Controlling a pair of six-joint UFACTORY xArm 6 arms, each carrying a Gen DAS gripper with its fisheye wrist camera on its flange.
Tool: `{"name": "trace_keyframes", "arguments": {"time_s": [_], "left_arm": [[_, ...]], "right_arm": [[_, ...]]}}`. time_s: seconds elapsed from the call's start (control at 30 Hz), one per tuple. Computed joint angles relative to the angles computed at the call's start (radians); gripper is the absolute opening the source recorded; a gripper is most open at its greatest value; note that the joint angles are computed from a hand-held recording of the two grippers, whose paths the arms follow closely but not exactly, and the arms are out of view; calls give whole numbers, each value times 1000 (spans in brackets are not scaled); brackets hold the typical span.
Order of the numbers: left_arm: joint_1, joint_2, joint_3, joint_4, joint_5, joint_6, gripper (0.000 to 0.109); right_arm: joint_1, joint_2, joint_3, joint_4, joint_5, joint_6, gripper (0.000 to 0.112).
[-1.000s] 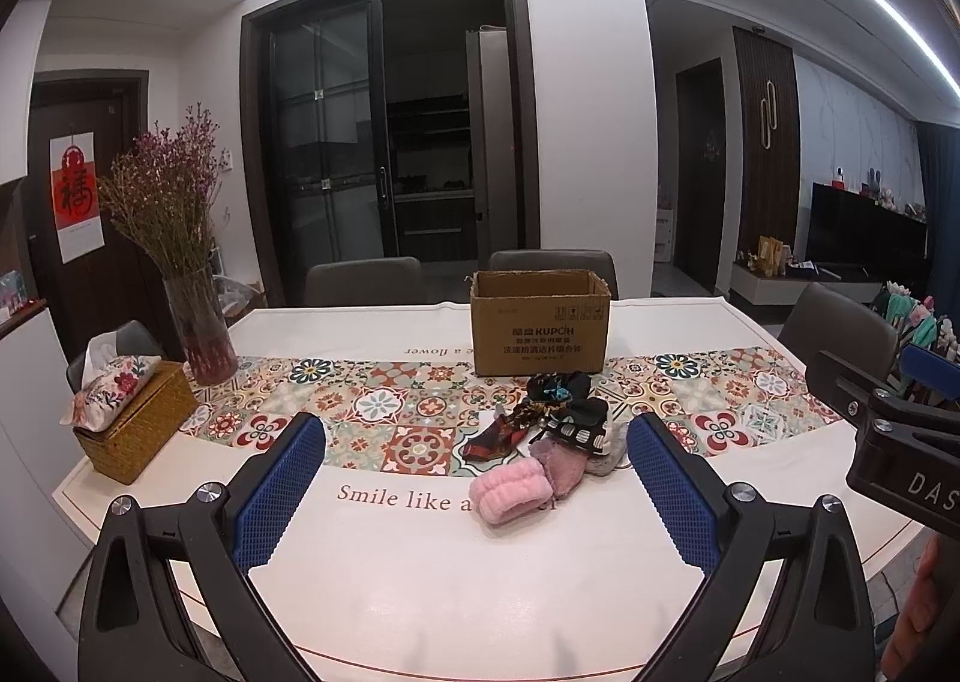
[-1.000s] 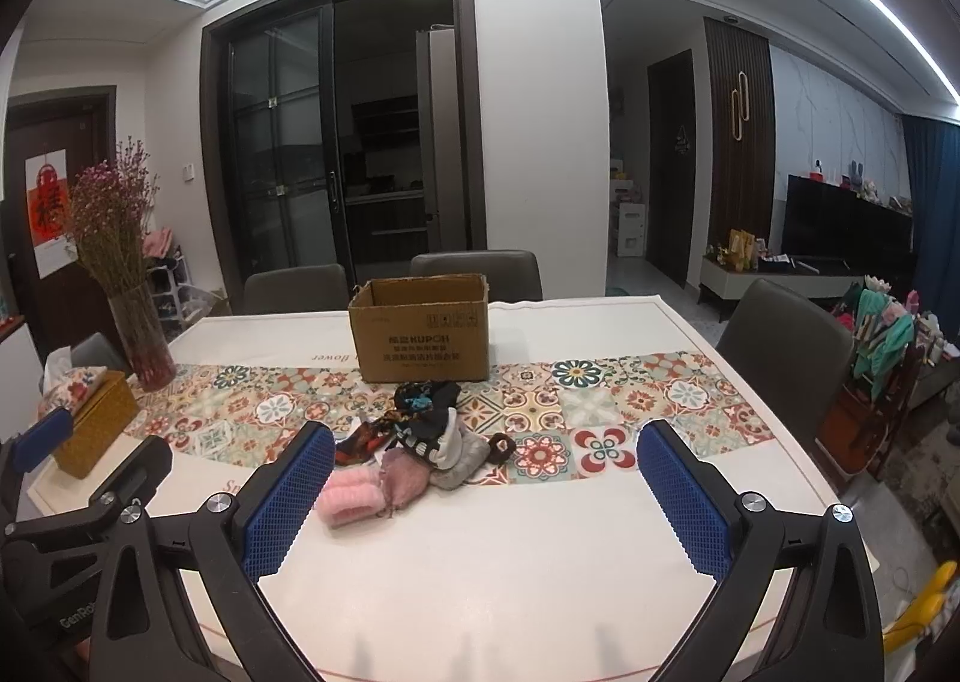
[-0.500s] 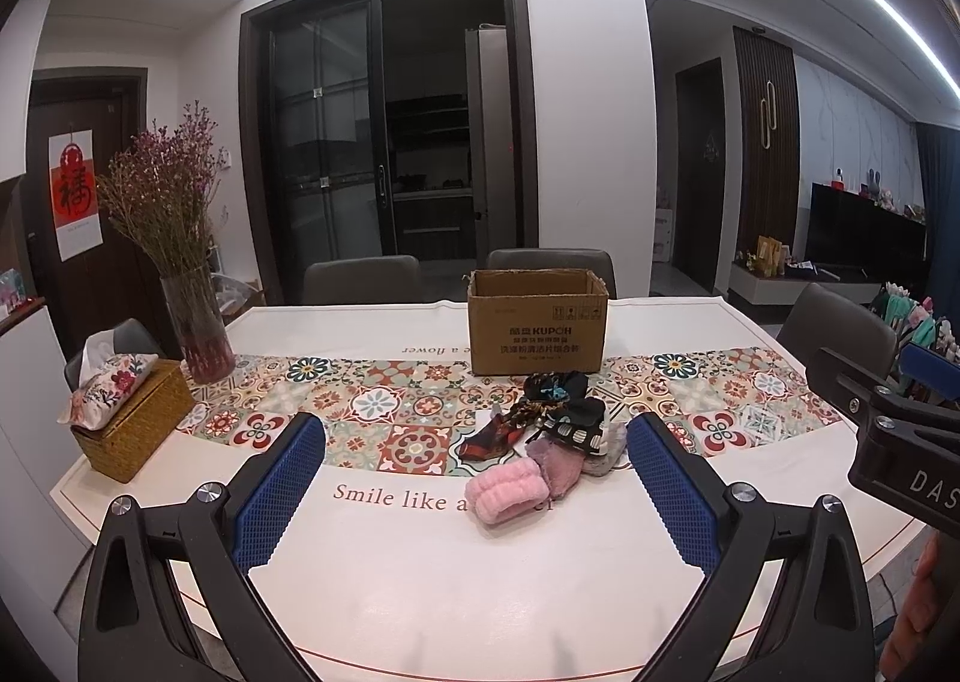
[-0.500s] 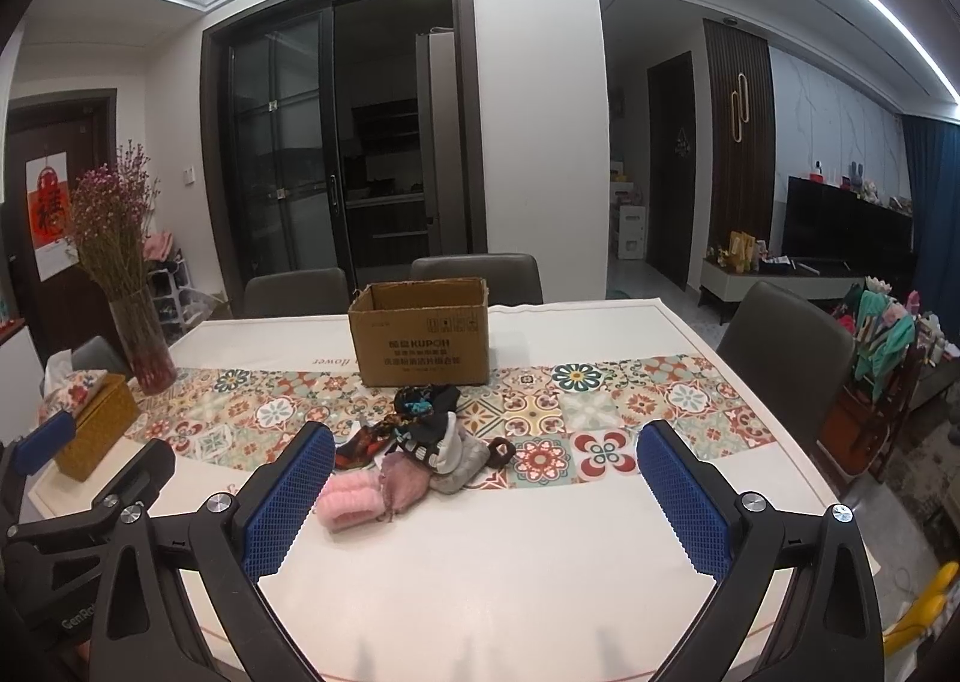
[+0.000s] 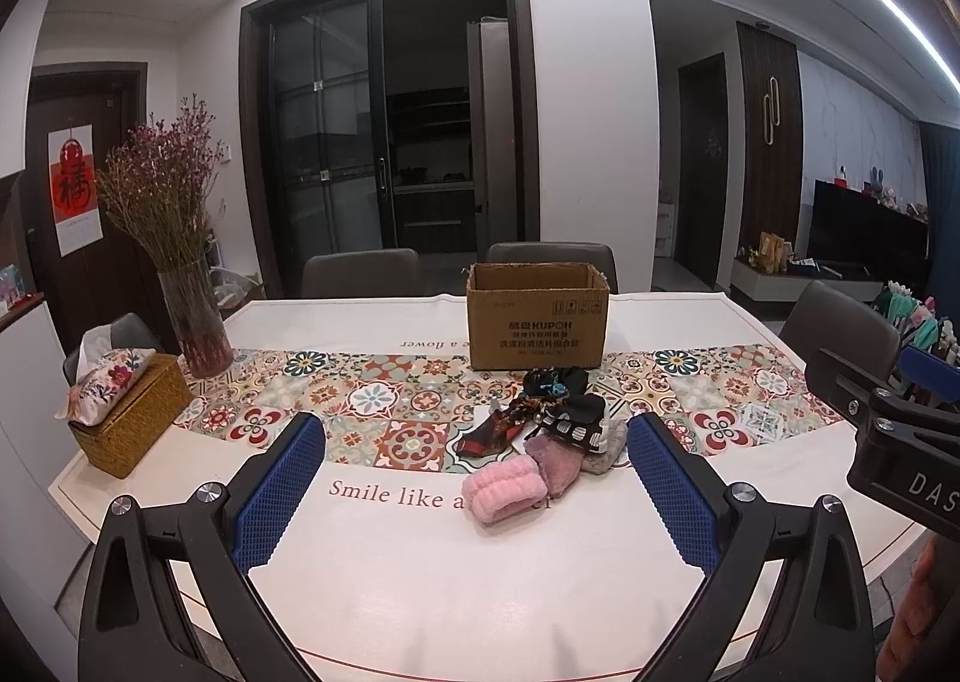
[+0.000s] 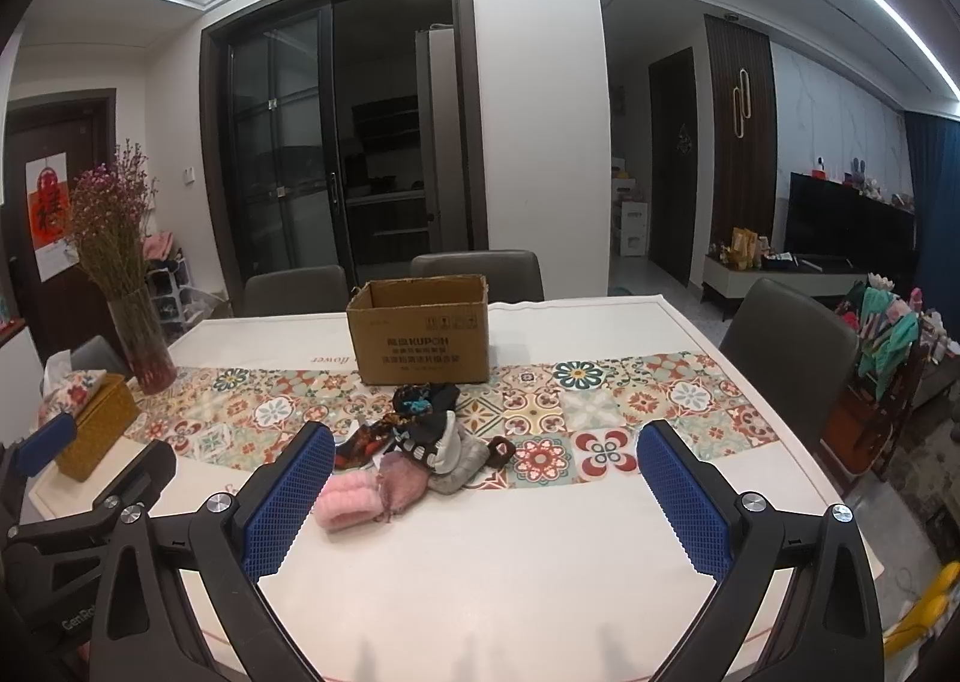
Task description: Organize soft objects
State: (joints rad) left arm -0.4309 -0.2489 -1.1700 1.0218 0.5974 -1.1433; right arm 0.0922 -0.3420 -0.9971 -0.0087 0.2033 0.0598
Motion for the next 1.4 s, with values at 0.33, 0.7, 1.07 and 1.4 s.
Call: {"name": "trace_keyframes", "arguments": {"time_s": [0.33,0.7,1.07,1.4], "left_arm": [[13,92,-65,-105,22,50,102],[55,256,-175,-264,45,121,100],[138,394,-291,-447,-13,312,96],[171,546,-450,-611,27,482,93]], "right_arm": [[3,99,-73,125,24,-129,102],[15,286,-220,269,66,-294,102],[40,488,-434,196,171,-207,102],[59,641,-597,50,210,-81,102]]}}
